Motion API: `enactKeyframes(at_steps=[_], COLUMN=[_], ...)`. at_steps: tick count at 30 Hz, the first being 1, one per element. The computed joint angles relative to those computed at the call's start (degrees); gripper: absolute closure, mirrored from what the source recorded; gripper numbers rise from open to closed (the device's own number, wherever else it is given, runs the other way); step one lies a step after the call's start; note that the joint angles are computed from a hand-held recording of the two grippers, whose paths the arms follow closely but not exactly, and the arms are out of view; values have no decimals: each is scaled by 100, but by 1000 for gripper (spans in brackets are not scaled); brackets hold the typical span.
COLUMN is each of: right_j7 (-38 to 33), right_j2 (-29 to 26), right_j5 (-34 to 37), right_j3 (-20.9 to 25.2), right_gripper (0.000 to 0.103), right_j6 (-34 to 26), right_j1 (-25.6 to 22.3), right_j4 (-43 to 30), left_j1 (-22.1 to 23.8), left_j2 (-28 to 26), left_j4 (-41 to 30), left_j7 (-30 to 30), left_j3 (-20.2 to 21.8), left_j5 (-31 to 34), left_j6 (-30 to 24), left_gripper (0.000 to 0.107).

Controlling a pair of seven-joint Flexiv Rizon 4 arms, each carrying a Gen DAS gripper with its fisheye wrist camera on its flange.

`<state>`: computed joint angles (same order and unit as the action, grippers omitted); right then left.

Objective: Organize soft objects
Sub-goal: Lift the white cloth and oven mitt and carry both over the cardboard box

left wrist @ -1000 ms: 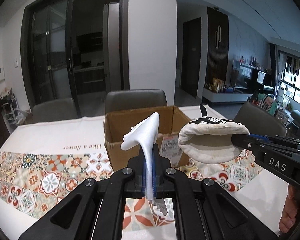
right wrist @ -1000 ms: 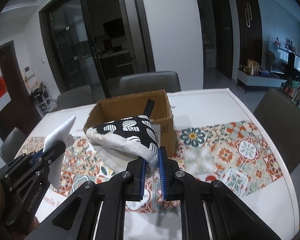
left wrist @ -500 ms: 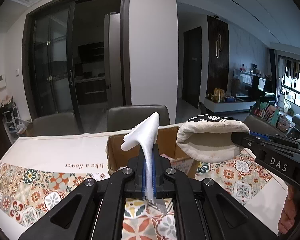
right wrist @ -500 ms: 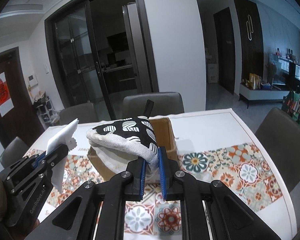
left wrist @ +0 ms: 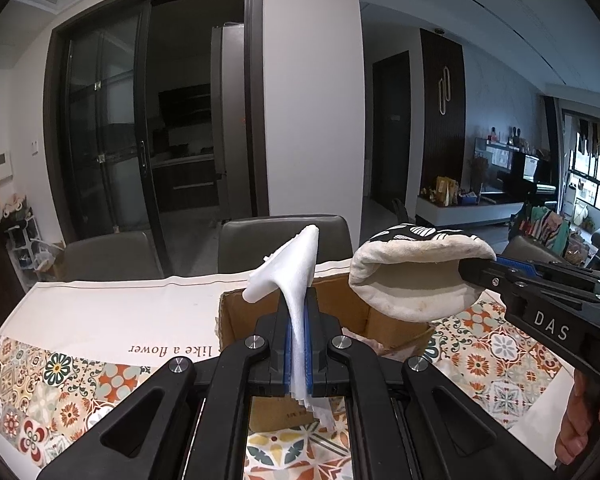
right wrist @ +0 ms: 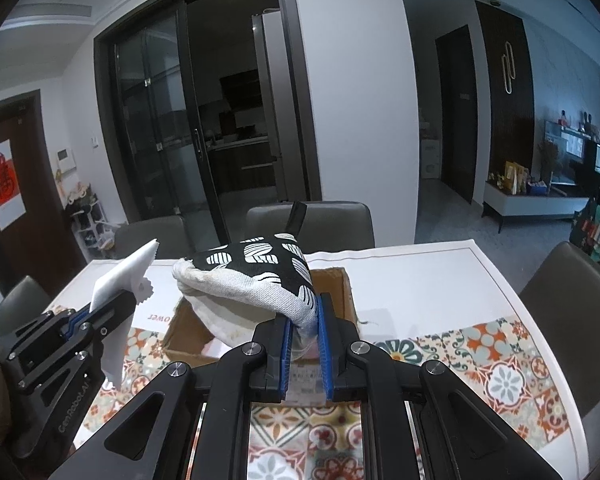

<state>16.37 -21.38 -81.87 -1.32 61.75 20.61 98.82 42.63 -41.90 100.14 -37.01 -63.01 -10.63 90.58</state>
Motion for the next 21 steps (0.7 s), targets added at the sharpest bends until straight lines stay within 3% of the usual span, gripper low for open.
enactKeyframes(at_steps=[7, 15, 21], right_j7=[-447, -1309, -1975], right_j2=[-369, -879, -1201], right_j5=[392, 1325, 2124], right_j3=[-105, -313, -444], right_gripper=[89, 90, 89], right_j6=[144, 333, 477], right_j1=[15, 137, 234], right_j4=[-352, -791, -1024], left_j1=[-661, -1479, -2225], left_j2=[-38, -71, -111], left_j4=[-471, -1017, -1466], left_j7=[110, 350, 298], left_j3=[686, 1614, 2543], left_j5=[-291, -881, -1234], left_j6=[-228, -601, -1064], left_gripper=[100, 100, 100])
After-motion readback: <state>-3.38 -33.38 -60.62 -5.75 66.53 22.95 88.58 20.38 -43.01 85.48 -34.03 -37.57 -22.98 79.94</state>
